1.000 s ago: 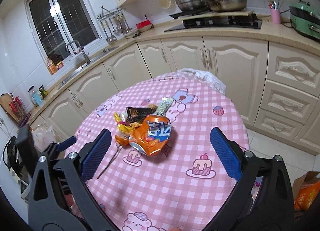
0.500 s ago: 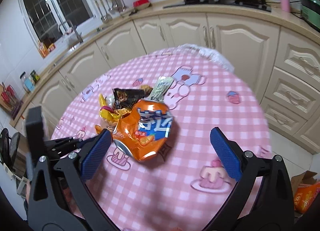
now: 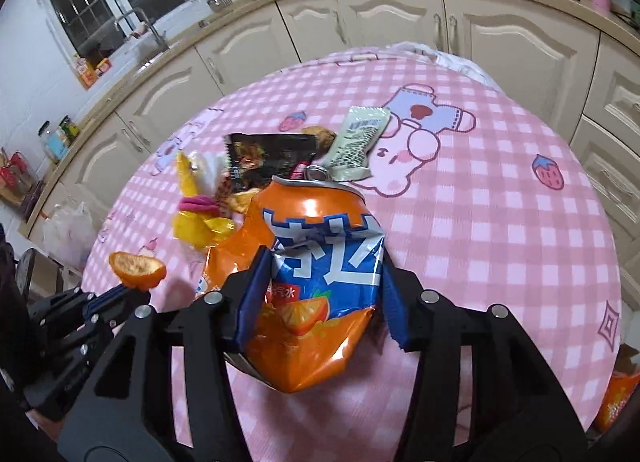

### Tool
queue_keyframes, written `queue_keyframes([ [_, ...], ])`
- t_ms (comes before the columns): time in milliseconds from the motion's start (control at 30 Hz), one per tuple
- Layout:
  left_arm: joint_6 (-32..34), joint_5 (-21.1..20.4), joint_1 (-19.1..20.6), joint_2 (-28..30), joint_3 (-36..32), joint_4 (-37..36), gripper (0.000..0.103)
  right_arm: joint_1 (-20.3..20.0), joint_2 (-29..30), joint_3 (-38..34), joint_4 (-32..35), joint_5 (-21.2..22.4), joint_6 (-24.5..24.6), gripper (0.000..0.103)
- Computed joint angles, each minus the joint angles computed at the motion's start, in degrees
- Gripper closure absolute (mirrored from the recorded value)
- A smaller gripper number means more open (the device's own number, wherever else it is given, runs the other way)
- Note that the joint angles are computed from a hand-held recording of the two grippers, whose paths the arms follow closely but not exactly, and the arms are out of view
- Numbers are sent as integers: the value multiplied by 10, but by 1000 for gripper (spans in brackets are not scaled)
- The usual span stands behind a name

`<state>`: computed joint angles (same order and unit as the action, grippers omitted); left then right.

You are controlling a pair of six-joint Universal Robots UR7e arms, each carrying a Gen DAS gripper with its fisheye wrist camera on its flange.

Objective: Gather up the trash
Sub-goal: 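Grasp the orange lollipop with the left tool while the right tool grasps the crushed orange can, then carry the lollipop and orange can to the blue bin and release both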

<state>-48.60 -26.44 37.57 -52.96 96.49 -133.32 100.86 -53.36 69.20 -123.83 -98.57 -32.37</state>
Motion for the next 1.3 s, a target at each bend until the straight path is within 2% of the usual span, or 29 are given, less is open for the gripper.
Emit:
queue_keyframes([
  [367,34,33,-33,21,-15,-67,98,-15,-58,2,0,66,-11,52],
  [667,155,35,-57,90,-86,-181,98,-48,-106,-16,6,120,-12,52],
  [800,220,8,-63,142,-145,-230,98,-75,-125,-33,3,137,-5,52],
  [933,269,-39,-63,198,-214,-257,98,-112,-141,-55,-3,142,7,52],
  [1133,299,-123,-51,308,-361,-215,98,-177,-150,-85,-10,127,35,52],
  [1300,289,-191,-33,411,-509,-118,98,-229,-143,-112,3,108,59,52],
])
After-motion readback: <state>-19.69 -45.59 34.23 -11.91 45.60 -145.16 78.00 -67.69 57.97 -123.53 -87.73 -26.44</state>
